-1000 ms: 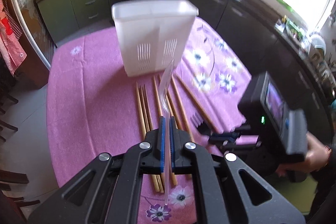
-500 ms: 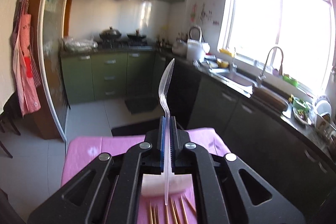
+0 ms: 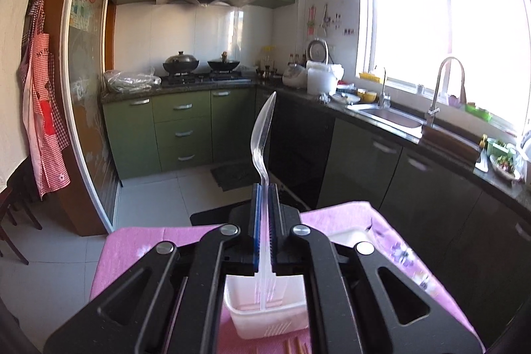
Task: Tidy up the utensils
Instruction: 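Drop the spoon into the white holder with the left gripper while the right carries the fork over, then open the right gripper to drop the black fork into the holder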
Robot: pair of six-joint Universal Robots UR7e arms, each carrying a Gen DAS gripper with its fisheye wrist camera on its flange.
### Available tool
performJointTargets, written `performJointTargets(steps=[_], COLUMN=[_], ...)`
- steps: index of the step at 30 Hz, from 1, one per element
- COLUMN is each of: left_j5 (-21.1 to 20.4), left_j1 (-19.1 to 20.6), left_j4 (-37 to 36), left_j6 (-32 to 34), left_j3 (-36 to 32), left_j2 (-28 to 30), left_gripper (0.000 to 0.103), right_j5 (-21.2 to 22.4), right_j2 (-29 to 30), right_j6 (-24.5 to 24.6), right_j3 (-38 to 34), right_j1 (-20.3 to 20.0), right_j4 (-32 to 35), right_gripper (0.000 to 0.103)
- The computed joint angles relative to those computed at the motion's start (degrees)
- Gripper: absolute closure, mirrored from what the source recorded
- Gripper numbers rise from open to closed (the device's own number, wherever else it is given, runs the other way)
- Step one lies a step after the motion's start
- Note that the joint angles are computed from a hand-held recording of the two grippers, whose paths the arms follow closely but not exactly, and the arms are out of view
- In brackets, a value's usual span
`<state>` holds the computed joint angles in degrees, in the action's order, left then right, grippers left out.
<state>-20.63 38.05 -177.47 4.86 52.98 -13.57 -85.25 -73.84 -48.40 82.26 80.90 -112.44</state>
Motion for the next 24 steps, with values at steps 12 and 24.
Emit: performJointTargets(steps=[12, 24], left_j5=[0.0, 0.1], left_j1=[0.7, -1.5], left_j4=[10.8, 23.0], left_j6=[-14.3, -31.2], left_j3=[12.8, 25.1], left_j2=[-6.5, -16.0], left_gripper=[0.099, 0.097], right_j5=[9.1, 1.3], right_j2=[10.7, 24.1], right_j6=[7.2, 8.0], right_j3=[-13.5, -21.0], right_j1=[6.8, 9.6], right_j4=[-19.8, -36.4], right_gripper=[0.094, 0.094])
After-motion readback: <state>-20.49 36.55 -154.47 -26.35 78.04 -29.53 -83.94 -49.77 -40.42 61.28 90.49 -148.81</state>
